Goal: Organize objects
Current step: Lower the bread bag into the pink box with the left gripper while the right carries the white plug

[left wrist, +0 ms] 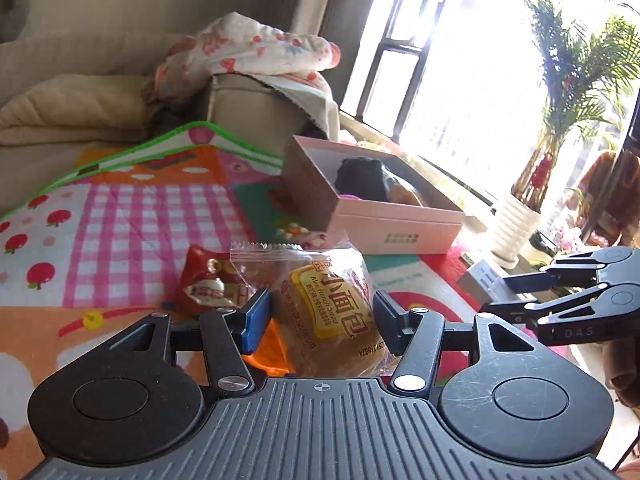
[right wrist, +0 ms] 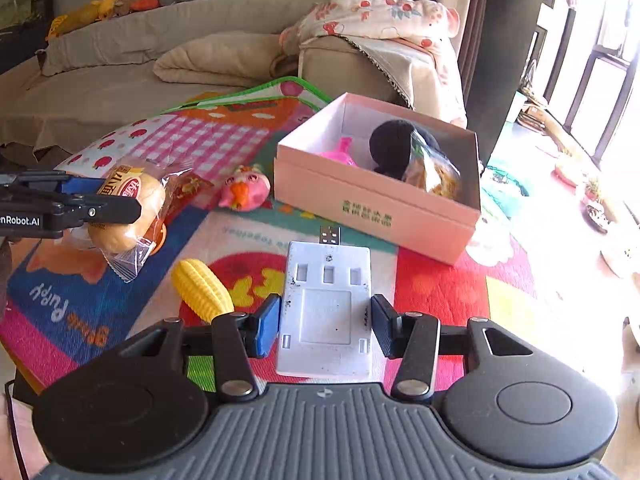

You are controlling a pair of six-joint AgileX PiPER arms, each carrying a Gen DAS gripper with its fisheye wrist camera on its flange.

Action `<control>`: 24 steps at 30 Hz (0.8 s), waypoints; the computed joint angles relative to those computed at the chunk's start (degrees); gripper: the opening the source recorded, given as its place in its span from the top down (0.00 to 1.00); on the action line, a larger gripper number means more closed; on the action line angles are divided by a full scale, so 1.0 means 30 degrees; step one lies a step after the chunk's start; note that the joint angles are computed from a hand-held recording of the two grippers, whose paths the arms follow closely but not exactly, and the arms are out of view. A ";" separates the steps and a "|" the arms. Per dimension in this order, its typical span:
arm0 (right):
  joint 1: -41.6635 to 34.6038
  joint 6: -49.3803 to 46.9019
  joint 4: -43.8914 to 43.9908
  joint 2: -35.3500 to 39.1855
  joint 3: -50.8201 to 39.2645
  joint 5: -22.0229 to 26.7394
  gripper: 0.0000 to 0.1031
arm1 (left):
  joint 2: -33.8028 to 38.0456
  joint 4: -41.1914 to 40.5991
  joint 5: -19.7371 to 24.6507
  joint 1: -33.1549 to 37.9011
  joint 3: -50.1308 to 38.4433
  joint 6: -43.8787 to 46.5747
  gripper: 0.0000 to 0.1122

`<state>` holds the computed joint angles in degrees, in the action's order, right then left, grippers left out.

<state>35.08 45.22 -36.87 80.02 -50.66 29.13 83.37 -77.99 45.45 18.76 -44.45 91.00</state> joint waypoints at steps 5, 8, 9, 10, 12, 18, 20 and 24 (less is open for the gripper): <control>0.0063 0.6559 -0.5451 -0.1252 0.3219 -0.1267 0.53 | -0.0570 -0.0201 -0.1304 -0.2983 -0.1063 -0.1566 0.46; 0.0031 1.0429 -0.8663 -0.1684 0.4448 -0.1930 0.53 | 0.0299 -0.0870 -0.2821 -0.4836 -0.2691 -0.1962 0.46; -0.0139 1.1353 -0.9410 -0.1722 0.4684 -0.2274 0.53 | 0.0755 -0.1036 -0.3206 -0.5304 -0.3328 -0.2141 0.46; -0.0270 1.2304 -1.0253 -0.1754 0.4913 -0.2540 0.53 | 0.1478 -0.1073 -0.3758 -0.5971 -0.4423 -0.2696 0.46; -0.0245 1.4413 -1.2205 -0.1649 0.5239 -0.2633 0.53 | 0.3065 -0.1127 -0.4490 -0.6916 -0.6713 -0.3697 0.46; 0.0705 1.7778 -1.5189 -0.1661 0.5916 -0.1533 0.54 | 0.9354 0.7966 -0.6001 -0.9398 -1.5665 -1.4236 0.45; 0.1042 1.8277 -1.5876 -0.1820 0.6093 -0.0994 0.54 | 1.1185 1.1786 -0.5086 -0.9825 -1.7926 -1.7410 0.45; 0.0821 1.7940 -1.6182 -0.1627 0.6068 -0.1159 0.53 | 1.1874 1.4875 -0.5712 -1.0276 -1.8175 -1.8936 0.45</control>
<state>37.54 99.04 -85.42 75.14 -32.45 25.65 118.99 -33.37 28.31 -12.07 -98.98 34.19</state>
